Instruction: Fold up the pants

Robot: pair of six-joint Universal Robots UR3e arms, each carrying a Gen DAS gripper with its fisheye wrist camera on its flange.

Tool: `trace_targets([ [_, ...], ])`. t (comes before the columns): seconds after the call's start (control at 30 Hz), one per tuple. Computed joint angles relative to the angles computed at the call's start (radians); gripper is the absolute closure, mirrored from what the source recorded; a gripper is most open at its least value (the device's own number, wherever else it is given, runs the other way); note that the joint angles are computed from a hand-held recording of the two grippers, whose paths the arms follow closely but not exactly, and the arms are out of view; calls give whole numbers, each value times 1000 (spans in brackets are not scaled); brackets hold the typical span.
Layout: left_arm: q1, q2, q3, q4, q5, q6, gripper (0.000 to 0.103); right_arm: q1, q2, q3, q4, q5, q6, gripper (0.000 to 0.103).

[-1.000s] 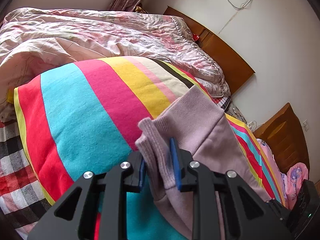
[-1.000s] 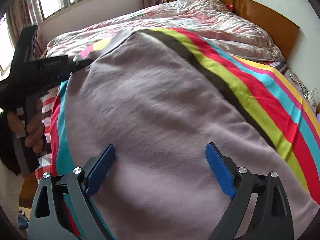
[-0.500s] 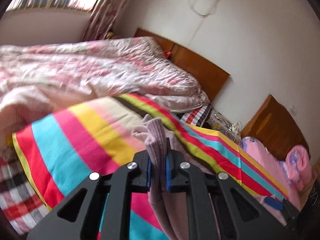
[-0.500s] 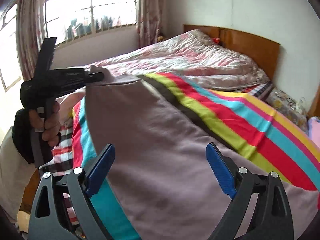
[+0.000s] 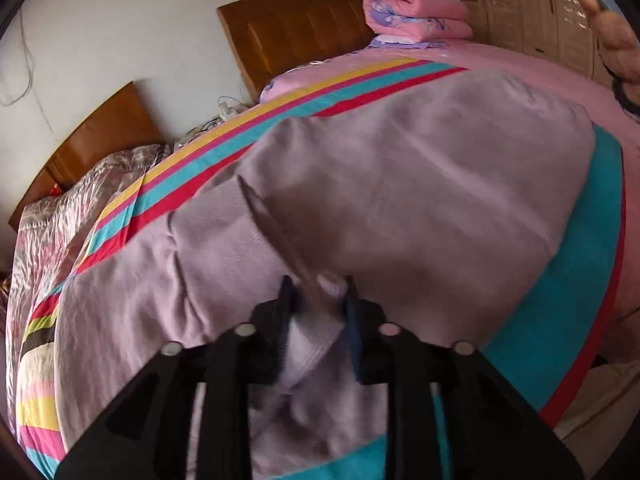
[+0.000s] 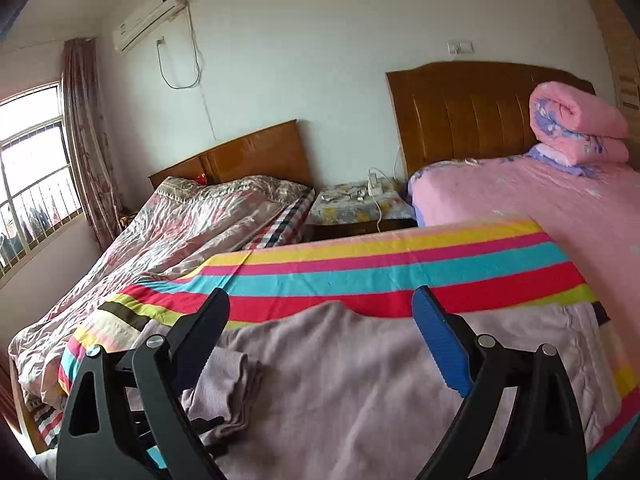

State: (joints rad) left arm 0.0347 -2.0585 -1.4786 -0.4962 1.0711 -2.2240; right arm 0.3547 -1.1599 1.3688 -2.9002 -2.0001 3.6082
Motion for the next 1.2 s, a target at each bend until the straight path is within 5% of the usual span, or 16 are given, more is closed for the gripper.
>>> trace_targets([
  [0.1, 97, 112, -42, -176, -207, 103, 43, -27, -38, 118, -21, 99, 29, 13],
  [0.2, 219, 140, -24, -137, -276, -26, 35, -57, -20, 193, -54, 300, 70, 13],
  [0.3, 346, 93, 50, -82, -269, -259, 21, -91, 94, 124, -41, 556, 130, 13],
  [0.4, 428, -2, 147, -39, -138, -445, 21, -69, 248, -64, 66, 683, 111, 16],
  [0.5, 468, -55, 188, -50, -61, -476, 21, -33, 386, -300, 269, 720, 53, 19],
  [0.67, 515, -47, 103, -36, -105, -456, 20, -5, 544, -617, 436, 712, 41, 24],
  [0.8, 524, -65, 85, 3, -163, -456, 18, -20, 632, -786, 516, 712, 61, 50],
  [0.83, 531, -46, 46, 9, -168, -433, 18, -18, 631, -794, 528, 692, 60, 73],
  [0.93, 538, -37, 23, 39, -171, -427, 17, -20, 556, -659, 437, 652, 64, 87],
  [1.03, 564, -19, 15, 19, -191, -412, 17, 0, 534, -661, 411, 591, 50, 89],
  [1.2, 567, 95, -52, -154, -215, -127, 15, 32, 577, -857, 493, 519, 5, 89],
])
